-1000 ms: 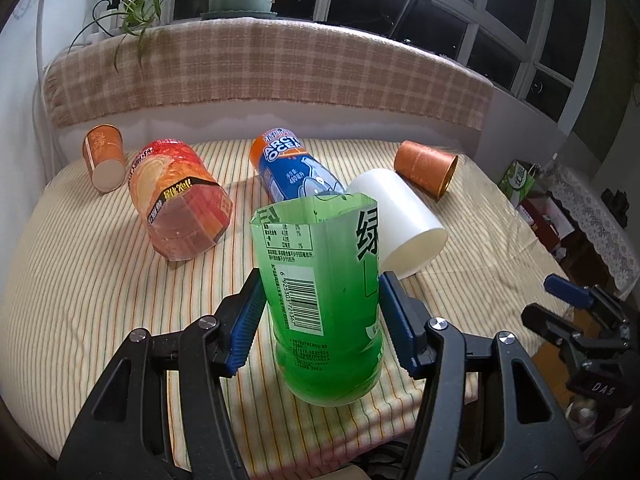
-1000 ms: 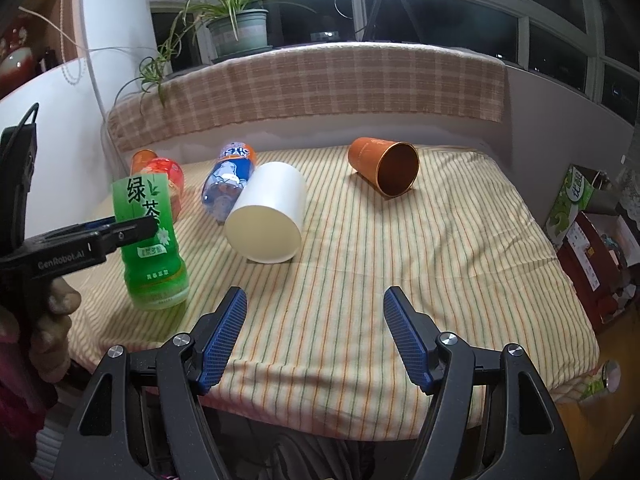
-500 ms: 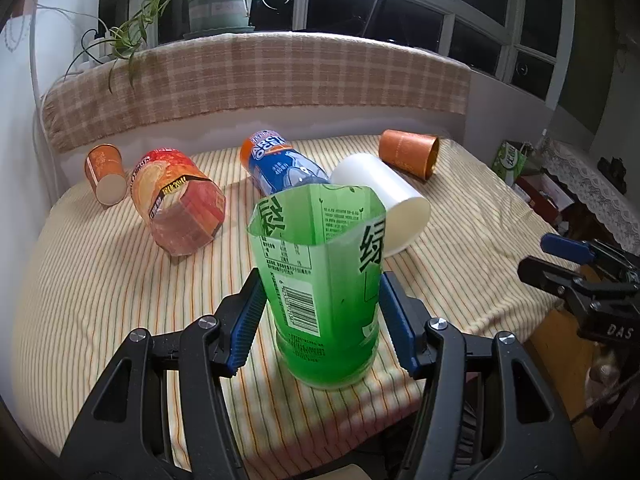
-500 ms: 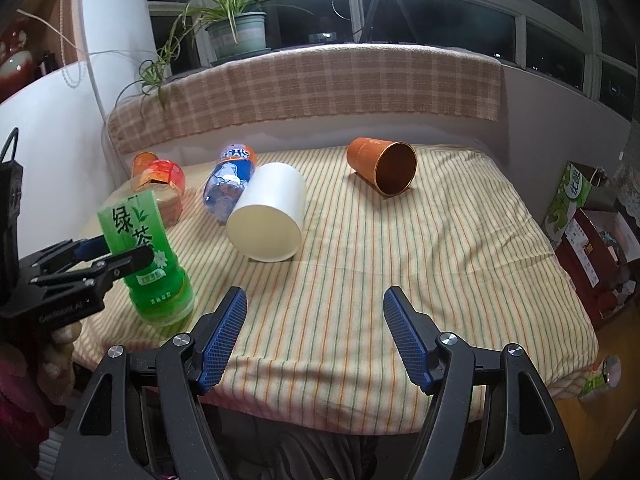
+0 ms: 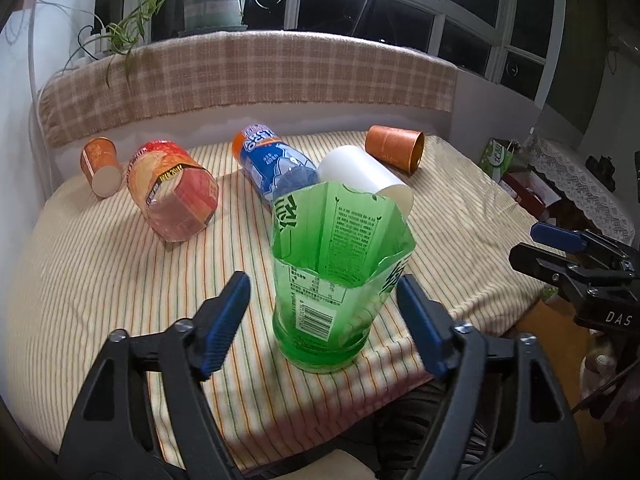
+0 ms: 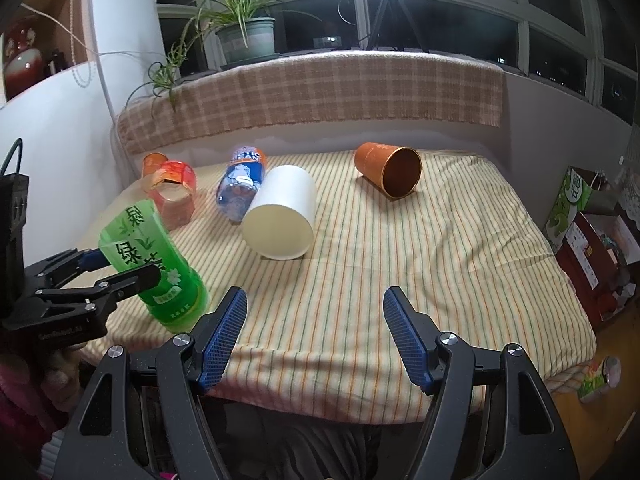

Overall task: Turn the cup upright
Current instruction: 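Lower the upright green bottle onto the table with the left gripper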

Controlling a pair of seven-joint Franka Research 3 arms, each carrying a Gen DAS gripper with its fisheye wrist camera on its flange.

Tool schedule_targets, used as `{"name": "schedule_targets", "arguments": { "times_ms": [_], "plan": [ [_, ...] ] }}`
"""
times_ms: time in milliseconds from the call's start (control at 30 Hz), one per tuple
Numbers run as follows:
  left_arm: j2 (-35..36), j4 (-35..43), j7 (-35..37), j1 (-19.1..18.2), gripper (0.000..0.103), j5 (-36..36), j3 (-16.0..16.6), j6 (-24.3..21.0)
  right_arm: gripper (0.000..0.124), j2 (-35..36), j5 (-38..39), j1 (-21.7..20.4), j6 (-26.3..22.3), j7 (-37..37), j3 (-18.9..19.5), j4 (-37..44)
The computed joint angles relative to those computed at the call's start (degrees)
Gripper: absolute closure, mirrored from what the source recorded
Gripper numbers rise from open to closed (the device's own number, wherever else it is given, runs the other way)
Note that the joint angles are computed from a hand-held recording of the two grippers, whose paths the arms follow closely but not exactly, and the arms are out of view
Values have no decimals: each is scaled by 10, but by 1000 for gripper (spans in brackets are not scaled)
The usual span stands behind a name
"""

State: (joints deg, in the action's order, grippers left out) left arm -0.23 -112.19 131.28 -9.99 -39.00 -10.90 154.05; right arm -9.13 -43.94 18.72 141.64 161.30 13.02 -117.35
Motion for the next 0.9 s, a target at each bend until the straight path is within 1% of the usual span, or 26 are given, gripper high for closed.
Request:
{"name": "schedule_targets", "arguments": {
  "times_ms": [233, 300, 433, 500, 700, 767, 900],
  "plan": [
    [-13, -12, 17, -4, 21, -12, 3, 14, 53, -3, -10, 0, 4, 7, 2, -1],
    [-18, -18, 24, -6, 16, -19, 5, 18, 53, -4, -14, -1, 6, 10, 3, -1],
    [-29, -28, 42, -10, 14, -36, 13, 25, 53, -3, -20, -2, 10, 15, 4, 2],
    [-31, -31, 44, -12, 11, -37, 16, 29, 53, -2, -22, -1, 10, 14, 4, 4],
    [-41, -40, 60, -14, 11, -57, 26, 31, 53, 0, -24, 0, 17, 17, 3, 4],
    [-51, -50, 72, -15, 11, -67, 30, 39, 53, -1, -28, 0, 22, 21, 3, 3],
    [-77, -79, 76, -22, 11, -72, 42, 81, 53, -2, -51, -3, 17, 39, 8, 6]
  ]
}}
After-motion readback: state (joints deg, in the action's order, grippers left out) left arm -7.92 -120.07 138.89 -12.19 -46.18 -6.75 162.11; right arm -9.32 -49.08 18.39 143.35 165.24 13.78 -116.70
